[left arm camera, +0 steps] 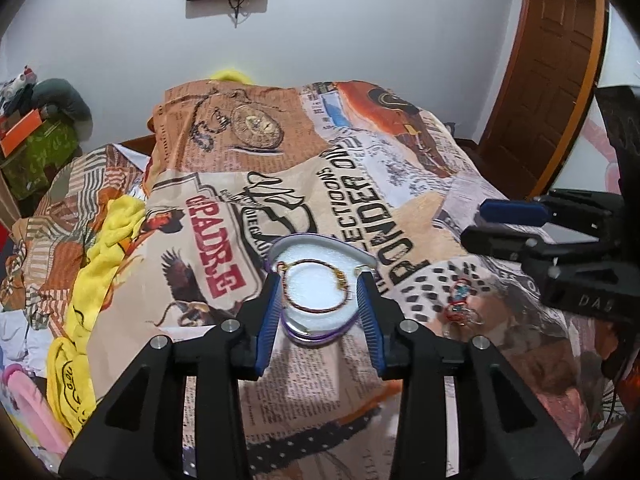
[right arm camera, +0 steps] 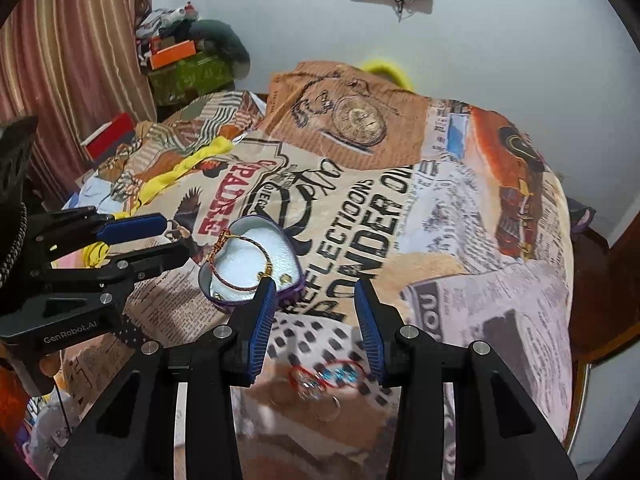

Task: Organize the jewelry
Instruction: 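Lift both open grippers away from the tin, then move both grippers toward the remaining rings and blue-stone cord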

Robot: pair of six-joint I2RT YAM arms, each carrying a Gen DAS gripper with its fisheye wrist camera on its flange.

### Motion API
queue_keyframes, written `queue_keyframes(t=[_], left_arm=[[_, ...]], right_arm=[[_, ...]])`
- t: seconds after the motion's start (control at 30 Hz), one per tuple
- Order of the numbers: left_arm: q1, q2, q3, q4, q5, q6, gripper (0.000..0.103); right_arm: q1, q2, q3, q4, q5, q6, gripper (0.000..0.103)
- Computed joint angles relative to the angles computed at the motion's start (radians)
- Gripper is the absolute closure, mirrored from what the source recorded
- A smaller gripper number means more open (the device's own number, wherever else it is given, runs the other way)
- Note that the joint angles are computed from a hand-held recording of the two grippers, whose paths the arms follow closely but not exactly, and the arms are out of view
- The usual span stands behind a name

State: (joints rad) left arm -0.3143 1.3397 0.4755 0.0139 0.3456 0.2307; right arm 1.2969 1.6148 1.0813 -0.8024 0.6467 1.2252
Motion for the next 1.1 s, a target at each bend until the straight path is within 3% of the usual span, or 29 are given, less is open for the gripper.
queue_keyframes(t=[0.3, 0.67, 1.03, 1.1], left_arm=[[-0.137, -0.042, -0.047, -0.005, -0.036, -0.039, 0.065], [-0.301, 0.083, -0.072, 0.059, -0.088, -0.082, 0.065], [-0.417, 0.149, -0.086, 0.140, -0.142, -0.098, 0.066], [-0.415, 0.164, -0.085, 0.154, -0.141, -0.094, 0.073]], right_arm=[[0.093, -0.097, -0.095, -0.109, 0.014, 0.177, 0.066], [0.165, -0.110, -0.210, -0.035, -0.054, 0.275, 0.066], [0.171, -0.097, -0.274, 0.104, -0.094, 0.265, 0.066], [0.167, -0.100, -0.283, 0.124, -0.097, 0.262, 0.066]])
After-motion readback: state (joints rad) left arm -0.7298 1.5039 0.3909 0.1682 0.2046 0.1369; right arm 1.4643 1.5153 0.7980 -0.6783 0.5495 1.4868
